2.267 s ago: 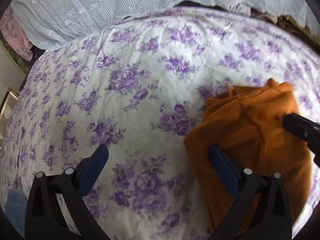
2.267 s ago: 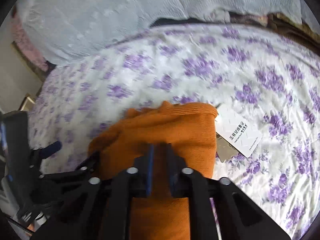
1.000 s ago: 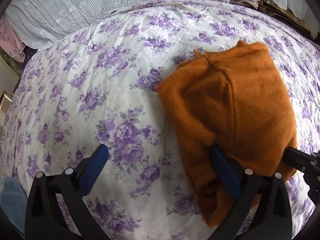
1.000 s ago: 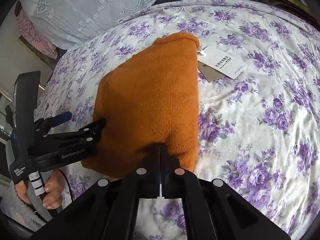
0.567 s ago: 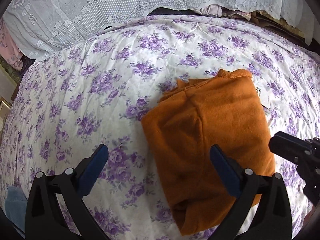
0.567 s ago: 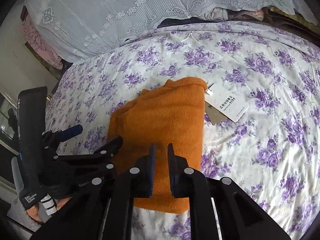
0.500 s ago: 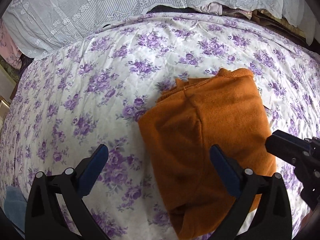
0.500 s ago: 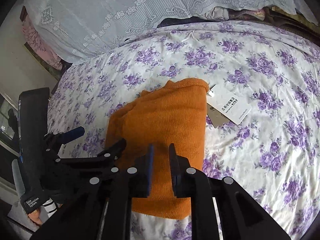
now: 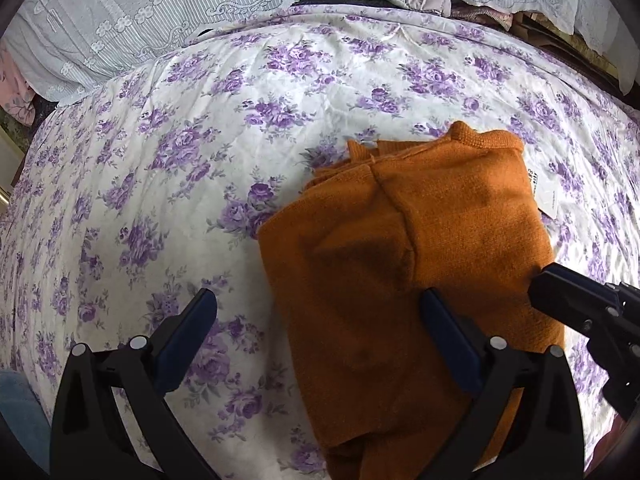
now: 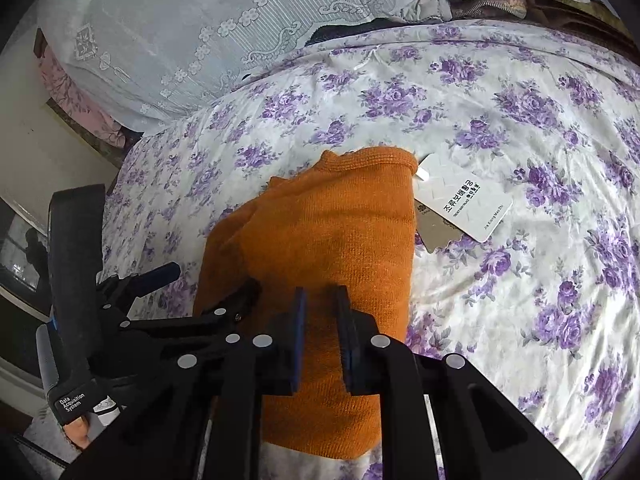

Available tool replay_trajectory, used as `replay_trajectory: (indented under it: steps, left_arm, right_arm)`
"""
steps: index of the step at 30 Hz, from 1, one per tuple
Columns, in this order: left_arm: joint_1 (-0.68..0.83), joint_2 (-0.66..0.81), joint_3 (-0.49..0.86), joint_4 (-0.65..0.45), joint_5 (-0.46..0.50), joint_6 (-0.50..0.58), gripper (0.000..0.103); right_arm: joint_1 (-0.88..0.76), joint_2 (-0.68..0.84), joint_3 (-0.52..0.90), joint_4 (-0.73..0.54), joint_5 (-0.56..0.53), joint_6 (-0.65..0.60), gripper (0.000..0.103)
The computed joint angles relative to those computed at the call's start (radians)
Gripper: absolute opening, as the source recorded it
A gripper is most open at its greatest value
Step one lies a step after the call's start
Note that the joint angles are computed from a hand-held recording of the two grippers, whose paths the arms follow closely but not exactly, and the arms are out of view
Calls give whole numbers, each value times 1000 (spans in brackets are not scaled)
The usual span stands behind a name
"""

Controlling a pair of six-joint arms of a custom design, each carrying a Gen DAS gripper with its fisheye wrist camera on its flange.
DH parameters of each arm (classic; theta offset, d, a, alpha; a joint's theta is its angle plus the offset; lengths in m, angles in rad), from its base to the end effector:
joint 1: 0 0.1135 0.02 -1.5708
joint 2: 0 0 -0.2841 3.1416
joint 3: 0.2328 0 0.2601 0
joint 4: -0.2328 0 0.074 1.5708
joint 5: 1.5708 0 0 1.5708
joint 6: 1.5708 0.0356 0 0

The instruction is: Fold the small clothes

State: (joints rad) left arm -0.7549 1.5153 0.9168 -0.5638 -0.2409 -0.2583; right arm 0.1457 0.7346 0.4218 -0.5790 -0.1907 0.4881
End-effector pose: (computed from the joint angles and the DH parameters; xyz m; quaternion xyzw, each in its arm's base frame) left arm 0.2172 -0.1927 0.2045 0.2153 0.9483 0.0052 0.2332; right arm 0.1344 0.0265 0.1984 0.1287 0.9303 0.1886 0.2870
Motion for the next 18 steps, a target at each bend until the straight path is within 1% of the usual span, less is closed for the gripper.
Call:
replay_trajectory:
  steps: [1, 3, 4, 5, 10, 12, 14, 18]
  left_arm:
    - [-2, -3, 3, -10, -3, 1, 99]
    - [-9, -12, 6, -26, -11, -2, 99]
    - [-13, -18, 9, -39, -16, -6, 99]
    - [-16, -27, 9, -49, -18, -9, 98]
    - [-37, -81, 0, -91, -15, -17, 98]
    - [-50, -103, -4, -107, -18, -23, 98]
    - [-56, -121, -7, -119, -9, -28, 98]
    - [-47, -143, -20, -121, 37, -24, 98]
  right_arm:
    - [-9, -8, 4, -13, -7, 1, 19]
    - [-12, -36, 19, -56, 7, 7, 33]
    - [-2, -53, 28, -84, 37, 15, 45]
    - [-3, -79, 33, -112, 52, 15, 46]
    - [-112, -190, 41, -229, -12, -26, 46]
    - [-184, -231, 44, -279, -64, -56, 49]
    - [-252, -261, 46, -319, -113, -86, 56]
    - [-369, -278, 42, -360, -200, -166, 60]
